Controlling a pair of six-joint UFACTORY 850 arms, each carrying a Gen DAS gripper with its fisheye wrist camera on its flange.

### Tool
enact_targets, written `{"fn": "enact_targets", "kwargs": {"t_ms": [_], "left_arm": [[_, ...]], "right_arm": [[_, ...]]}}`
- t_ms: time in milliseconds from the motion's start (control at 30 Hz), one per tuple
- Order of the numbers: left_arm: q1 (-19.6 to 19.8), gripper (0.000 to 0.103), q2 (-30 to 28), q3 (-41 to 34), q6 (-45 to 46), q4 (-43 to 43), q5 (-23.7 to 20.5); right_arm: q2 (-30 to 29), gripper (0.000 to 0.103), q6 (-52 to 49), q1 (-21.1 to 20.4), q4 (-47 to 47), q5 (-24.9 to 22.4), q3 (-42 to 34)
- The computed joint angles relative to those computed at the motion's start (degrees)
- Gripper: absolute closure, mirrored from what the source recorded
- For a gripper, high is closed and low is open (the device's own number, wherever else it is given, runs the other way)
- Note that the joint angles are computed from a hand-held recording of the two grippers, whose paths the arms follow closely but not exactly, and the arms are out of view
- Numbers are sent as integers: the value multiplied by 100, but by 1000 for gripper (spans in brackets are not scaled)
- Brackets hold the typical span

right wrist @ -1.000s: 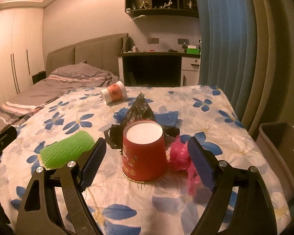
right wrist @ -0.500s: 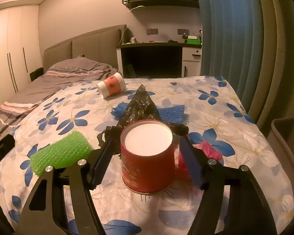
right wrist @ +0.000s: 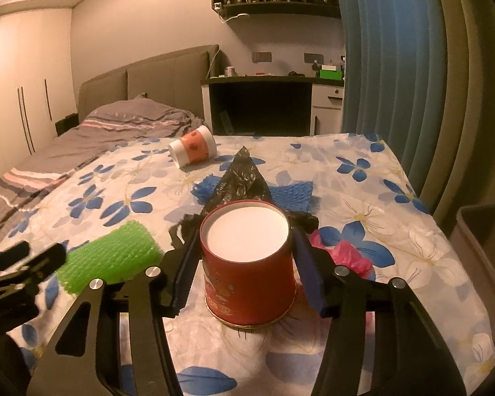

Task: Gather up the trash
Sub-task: 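Grasp the red paper cup with the right tool while the left tool grasps the green scrubber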

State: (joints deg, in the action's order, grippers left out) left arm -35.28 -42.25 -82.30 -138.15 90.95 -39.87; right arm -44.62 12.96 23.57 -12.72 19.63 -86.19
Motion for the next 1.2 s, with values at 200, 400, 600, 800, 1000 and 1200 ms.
{"fn": "enact_targets", "kwargs": {"t_ms": [200,400,600,800,1000,1200], "left_arm": [[205,14,-167,-283,615,-540,626],[412,32,-353,-555,1697,-1650,1252],[410,48,-424,-663,2071,-2008,1236],[366,69,-405,-654,1913,-1901,1125],[255,92,-281,-483,1158,-1247,1055],[93,93,1,-75,-117,-373,998]], "right_arm": [[395,48,329,-114,-308,364,480],[714,48,577,-231,-605,572,891],[935,48,681,-298,-786,697,1193],[1125,48,712,-348,-911,827,1481],[1283,48,639,-410,-872,935,1720],[1471,48,504,-483,-779,1097,2022]]}}
